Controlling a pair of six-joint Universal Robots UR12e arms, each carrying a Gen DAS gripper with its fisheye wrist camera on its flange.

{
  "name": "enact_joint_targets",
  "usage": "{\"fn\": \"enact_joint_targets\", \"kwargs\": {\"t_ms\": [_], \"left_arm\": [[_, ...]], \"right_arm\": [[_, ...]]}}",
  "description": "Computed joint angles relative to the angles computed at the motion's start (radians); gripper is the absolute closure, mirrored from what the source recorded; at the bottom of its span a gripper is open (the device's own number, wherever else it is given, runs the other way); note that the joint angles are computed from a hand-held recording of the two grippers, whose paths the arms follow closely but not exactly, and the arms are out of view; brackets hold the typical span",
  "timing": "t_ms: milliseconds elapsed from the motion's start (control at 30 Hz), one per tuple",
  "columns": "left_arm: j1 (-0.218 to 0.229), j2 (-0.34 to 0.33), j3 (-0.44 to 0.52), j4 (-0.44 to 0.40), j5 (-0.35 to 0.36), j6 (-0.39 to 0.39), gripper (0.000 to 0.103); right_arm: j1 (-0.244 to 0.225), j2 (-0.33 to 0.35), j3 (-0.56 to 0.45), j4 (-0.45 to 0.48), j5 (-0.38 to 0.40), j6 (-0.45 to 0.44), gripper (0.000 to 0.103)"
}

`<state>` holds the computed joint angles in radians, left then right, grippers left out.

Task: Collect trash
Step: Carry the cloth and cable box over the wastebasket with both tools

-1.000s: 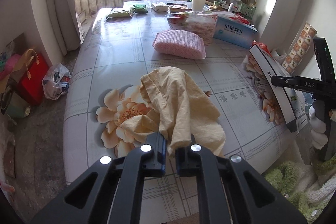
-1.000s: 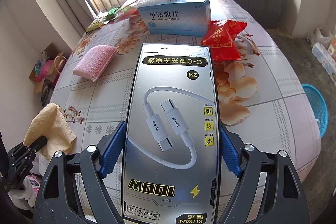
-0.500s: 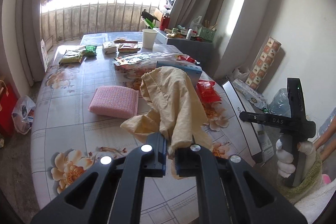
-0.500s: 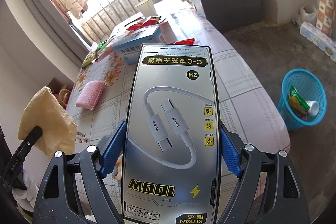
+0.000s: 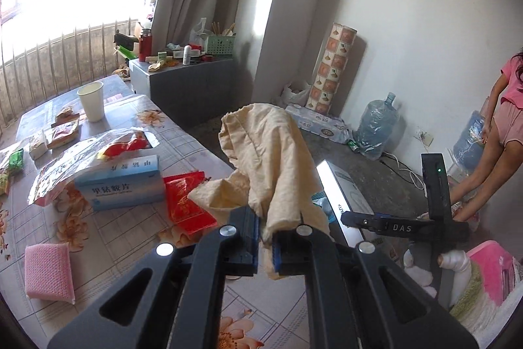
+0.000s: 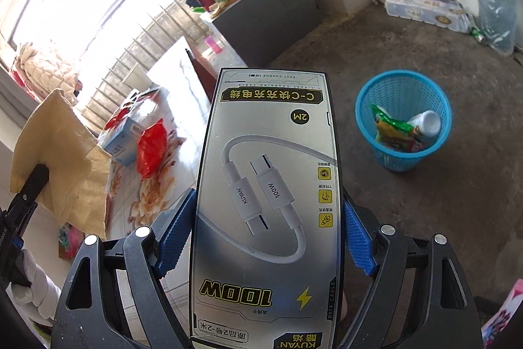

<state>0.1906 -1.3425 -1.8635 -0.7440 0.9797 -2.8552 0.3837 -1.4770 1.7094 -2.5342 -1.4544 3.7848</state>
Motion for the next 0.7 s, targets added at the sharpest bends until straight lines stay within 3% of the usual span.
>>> {"fn": "enact_joint_targets", "kwargs": {"t_ms": [267, 433, 700], "left_arm": [[-0.115, -0.143, 0.123, -0.089, 0.027, 0.024, 0.097], [-0.187, -0.283, 0.275, -0.258, 0.043, 0.03, 0.097], [-0.294, -0.549, 0.557, -0.499, 0.152, 0.027, 0.097]], "right_arm": [[-0.047, -0.006, 0.025, 0.033, -0.017, 0.041, 0.026], [-0.078, 0.017, 0.014, 0.081, -0.017, 0.032, 0.026], [-0.139, 0.095, -0.04, 0.188, -0.019, -0.014, 0.026]]}}
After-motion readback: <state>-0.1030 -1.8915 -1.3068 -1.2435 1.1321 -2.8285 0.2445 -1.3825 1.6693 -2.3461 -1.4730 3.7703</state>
